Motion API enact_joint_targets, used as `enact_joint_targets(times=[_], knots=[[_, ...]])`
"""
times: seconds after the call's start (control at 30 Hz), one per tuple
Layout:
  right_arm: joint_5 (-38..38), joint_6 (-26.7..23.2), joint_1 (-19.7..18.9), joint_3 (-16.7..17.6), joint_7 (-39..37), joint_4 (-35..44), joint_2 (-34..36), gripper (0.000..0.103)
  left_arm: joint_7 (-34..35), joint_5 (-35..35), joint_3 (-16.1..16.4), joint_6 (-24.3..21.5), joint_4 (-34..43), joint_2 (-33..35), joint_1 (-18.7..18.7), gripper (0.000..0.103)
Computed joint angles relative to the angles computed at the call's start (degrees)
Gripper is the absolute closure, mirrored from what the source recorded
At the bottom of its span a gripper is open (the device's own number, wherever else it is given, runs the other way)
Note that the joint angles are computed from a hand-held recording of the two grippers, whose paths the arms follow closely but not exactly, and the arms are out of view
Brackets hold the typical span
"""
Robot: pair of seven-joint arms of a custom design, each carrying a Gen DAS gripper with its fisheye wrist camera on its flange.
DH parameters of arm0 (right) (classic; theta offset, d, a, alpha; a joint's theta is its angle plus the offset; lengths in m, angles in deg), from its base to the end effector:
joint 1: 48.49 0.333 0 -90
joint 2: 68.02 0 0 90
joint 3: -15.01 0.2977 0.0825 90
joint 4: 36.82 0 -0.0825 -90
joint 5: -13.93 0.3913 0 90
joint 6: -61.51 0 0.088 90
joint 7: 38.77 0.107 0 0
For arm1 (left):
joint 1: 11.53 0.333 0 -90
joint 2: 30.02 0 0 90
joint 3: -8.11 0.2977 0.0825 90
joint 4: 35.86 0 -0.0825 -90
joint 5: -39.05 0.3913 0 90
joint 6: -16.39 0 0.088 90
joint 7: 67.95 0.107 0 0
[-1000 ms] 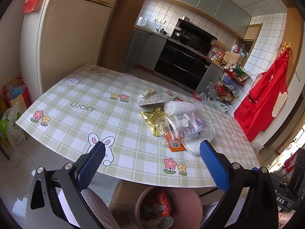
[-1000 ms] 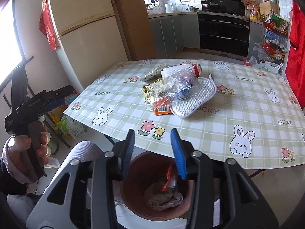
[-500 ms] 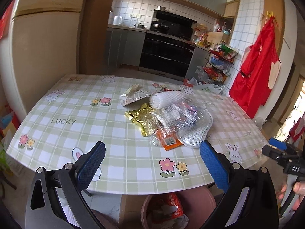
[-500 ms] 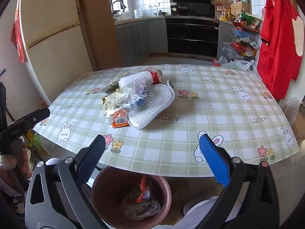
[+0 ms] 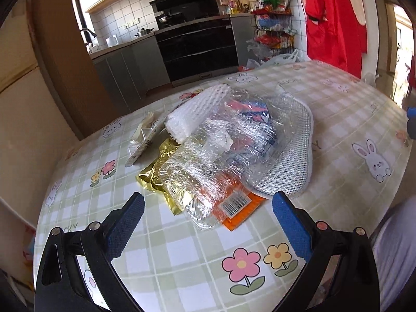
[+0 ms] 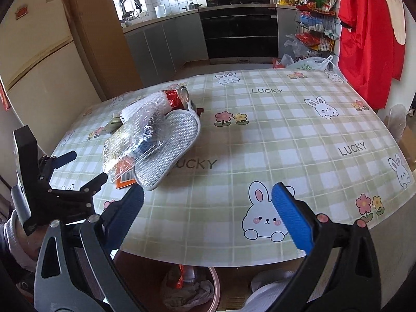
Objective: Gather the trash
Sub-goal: 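Move the left gripper toward the clear plastic container on the table, then grasp the clear container with the left gripper while the right gripper grasps the grey sponge pad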
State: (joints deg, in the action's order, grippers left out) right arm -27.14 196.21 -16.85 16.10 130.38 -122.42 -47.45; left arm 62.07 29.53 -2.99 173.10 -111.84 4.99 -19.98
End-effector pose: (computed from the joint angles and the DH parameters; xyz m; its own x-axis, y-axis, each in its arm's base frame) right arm 0.6034 0.3744 0.5043 -0.3367 -0.9220 -0.1910 -0.6379 0.3726 -0.6740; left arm 0.7402 -0.2130 0.4595 -0.6464 -0.7236 -0.2418 -0.4033 0.5931 -0.6968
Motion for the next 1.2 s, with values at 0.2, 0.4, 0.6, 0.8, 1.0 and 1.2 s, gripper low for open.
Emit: enact_joint_targets(times=[0.2, 0.4, 0.6, 0.8, 1.0, 1.2], knots=[[1.89, 2.03, -1.34, -0.33, -0.54, -0.03, 1.22, 0.006, -3.47, 10.29, 6.29, -0.94, 9.34, 7.61, -5.97, 0.014], [3.47, 3.07, -1.87, -0.62, -0.61, -0.33, 1.88, 0.006, -1.43, 16.44, 7.97, 2.07, 10.95, 10.36, -7.74, 0.014], [5.07, 3.25, -2.14, -0.65, -1.23, 0.22, 2.72, 0.006, -0.26, 18.16, 7.97, 2.61, 13.59, 12.62, -7.94, 0.032], [5.91, 3.52, -2.01, -0.84, -2.36, 1.37, 3.7, 0.006, 3.25, 11.72, 2.32, 2.01, 12.28, 10.3, -3.49, 0.056], [6.03, 7.44, -2.12, -1.62, -2.62, 3.31, 6.03, 0.006, 0.3, 1.9, -0.76, -5.14, 17.81, 10.08, 0.11, 0.078], [10.02, 13.51, -3.39, -1.58, -5.72, 9.11, 11.77, 0.006, -8.0, -5.27, -1.85, -12.71, 21.56, 9.99, 3.23, 0.09]])
